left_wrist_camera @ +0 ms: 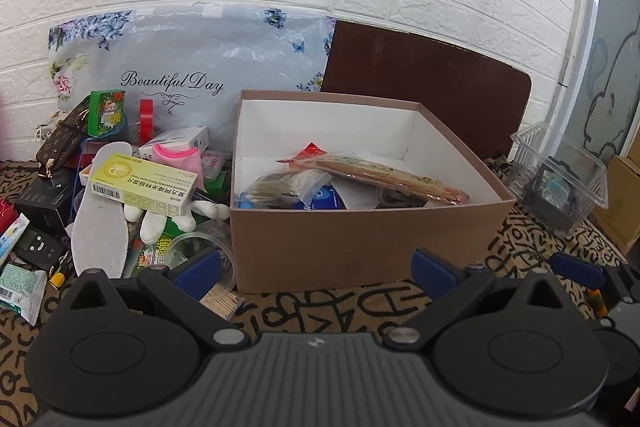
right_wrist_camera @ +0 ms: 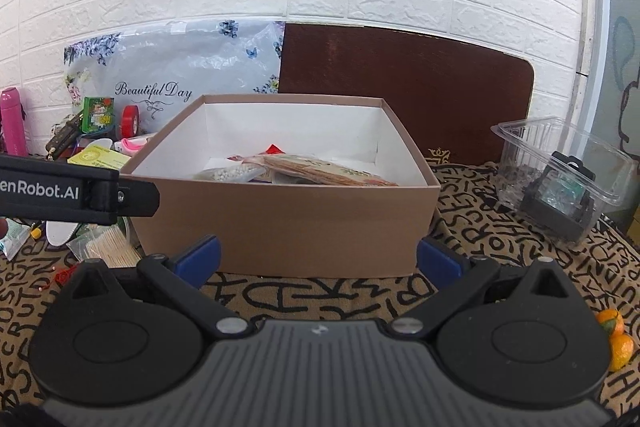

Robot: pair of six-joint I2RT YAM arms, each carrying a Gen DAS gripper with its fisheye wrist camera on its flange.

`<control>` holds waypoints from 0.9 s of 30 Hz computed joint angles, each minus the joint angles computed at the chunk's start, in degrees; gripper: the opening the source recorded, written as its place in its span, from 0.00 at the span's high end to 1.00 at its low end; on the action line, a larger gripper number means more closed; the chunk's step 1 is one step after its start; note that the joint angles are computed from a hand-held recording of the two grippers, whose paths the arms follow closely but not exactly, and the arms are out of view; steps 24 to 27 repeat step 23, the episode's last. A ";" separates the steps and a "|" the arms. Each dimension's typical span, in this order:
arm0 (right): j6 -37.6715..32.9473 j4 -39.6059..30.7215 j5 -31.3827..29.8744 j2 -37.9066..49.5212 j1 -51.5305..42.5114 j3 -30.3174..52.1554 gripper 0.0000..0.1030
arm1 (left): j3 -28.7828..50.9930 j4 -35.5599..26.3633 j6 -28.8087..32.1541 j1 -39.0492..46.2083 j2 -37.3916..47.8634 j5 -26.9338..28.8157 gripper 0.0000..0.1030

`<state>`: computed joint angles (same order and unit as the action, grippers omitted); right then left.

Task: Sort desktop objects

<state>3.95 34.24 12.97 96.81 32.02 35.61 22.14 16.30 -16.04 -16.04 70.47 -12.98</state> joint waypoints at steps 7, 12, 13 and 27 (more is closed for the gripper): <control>1.80 -0.22 0.82 -0.20 -0.12 -0.62 0.02 | -0.01 -0.91 -0.47 -0.81 0.09 -0.23 0.00; 2.33 -0.19 0.94 -0.12 -0.11 -0.73 0.02 | 0.21 -1.24 -1.07 -0.80 0.77 0.30 0.00; 2.38 -0.12 0.87 0.04 -0.15 -0.69 0.02 | 0.30 -1.29 -1.08 -0.89 0.98 0.16 0.00; 3.14 -0.74 0.10 1.59 -0.20 0.47 0.02 | -0.62 0.34 -1.21 -0.23 1.07 2.01 0.00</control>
